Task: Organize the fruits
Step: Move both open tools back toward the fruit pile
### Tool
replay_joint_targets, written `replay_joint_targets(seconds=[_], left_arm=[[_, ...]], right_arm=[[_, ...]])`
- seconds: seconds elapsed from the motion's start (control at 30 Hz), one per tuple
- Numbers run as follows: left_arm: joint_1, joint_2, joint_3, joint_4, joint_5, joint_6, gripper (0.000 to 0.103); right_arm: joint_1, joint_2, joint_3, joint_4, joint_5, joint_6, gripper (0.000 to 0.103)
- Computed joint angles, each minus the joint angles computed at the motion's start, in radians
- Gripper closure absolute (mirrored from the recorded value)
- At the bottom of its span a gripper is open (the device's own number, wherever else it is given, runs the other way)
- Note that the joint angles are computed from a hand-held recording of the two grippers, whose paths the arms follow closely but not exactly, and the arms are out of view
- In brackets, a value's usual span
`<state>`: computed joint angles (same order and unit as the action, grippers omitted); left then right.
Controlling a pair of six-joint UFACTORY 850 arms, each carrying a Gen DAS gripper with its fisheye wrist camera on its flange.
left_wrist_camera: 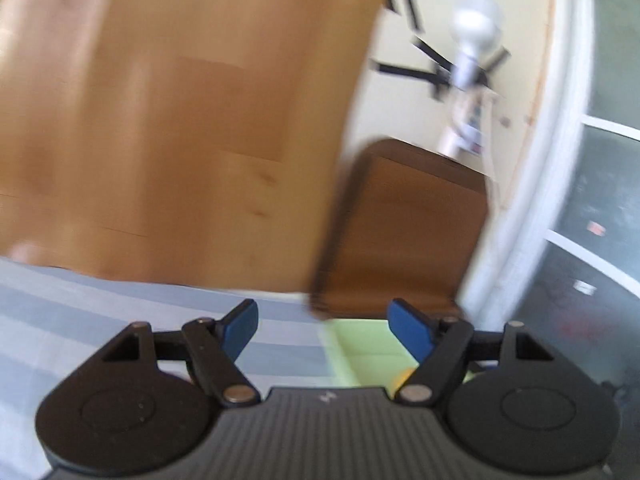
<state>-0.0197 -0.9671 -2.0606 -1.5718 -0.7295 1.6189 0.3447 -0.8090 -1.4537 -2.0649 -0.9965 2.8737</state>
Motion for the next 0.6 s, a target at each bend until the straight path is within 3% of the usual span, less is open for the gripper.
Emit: replay_joint_targets(seconds=[0.13, 0.3, 0.4, 0.6], left_arm=[[0.072, 0.061, 0.133, -0.128, 0.11, 0.179, 0.029], [0.125, 0.076, 0.209, -0.116, 0.129, 0.233, 0.029], [0.14, 0.054, 0.207, -0.063, 0.092, 0.186, 0.028], [0.126, 0.001, 0.161, 0.076, 0.102, 0.085, 0.027]], right_arm=[[0.011, 0.006, 0.021, -0.03, -0.056, -0.007, 0.043], [0.043, 0.049, 0.072, -0.128, -0.03, 0.076, 0.043], [0.069, 0.052, 0.061, -0.224, 0.057, 0.046, 0.043], [0.076, -0.03, -0.118, -0.402, 0.396, -0.026, 0.049]])
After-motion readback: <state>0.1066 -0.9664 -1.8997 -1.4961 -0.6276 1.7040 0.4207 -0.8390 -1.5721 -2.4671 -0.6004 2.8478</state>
